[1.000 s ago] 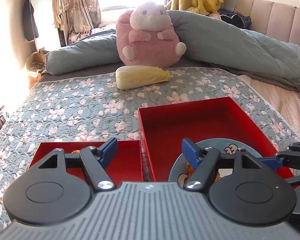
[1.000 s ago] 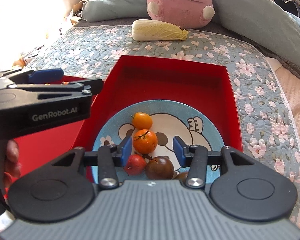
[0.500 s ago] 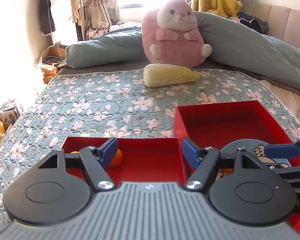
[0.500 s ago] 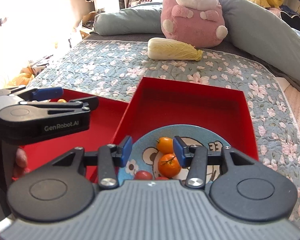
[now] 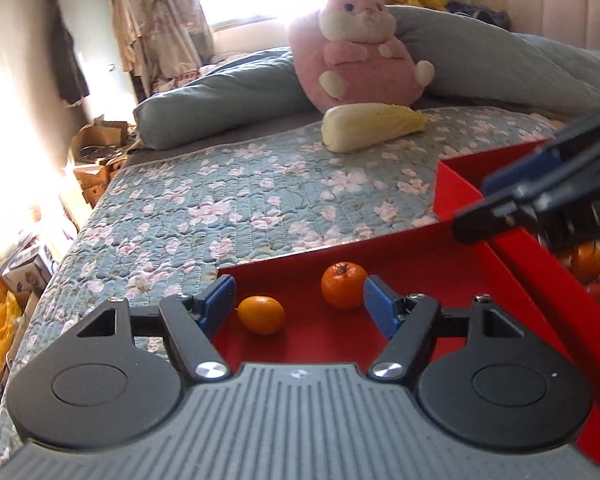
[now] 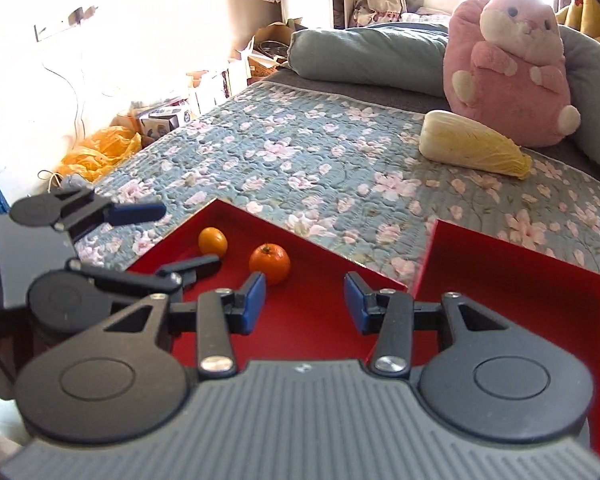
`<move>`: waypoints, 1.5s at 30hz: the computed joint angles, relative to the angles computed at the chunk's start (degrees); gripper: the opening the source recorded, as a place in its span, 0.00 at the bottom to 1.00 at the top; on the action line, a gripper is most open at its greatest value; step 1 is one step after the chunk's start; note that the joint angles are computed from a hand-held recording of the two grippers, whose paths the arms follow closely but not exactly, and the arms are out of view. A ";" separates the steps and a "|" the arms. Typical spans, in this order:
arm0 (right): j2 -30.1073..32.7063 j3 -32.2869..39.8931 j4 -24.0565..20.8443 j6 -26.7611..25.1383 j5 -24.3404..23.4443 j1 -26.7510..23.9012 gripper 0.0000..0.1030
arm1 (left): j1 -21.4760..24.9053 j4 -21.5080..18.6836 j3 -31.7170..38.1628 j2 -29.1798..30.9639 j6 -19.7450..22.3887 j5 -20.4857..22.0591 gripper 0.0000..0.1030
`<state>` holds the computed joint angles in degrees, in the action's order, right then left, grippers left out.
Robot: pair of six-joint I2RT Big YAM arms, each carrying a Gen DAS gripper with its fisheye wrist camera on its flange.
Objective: Organize fruits
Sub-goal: 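Grasp another orange cherry tomato with the left gripper while the right grasps the mandarin, then carry the cherry tomato and mandarin over the blue plate with both grippers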
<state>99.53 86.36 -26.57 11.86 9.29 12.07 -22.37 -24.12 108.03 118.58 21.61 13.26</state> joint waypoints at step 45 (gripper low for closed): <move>12.68 14.89 -8.24 -2.21 -4.17 -1.08 0.41 | 1.33 -11.36 18.60 13.63 5.89 3.52 0.36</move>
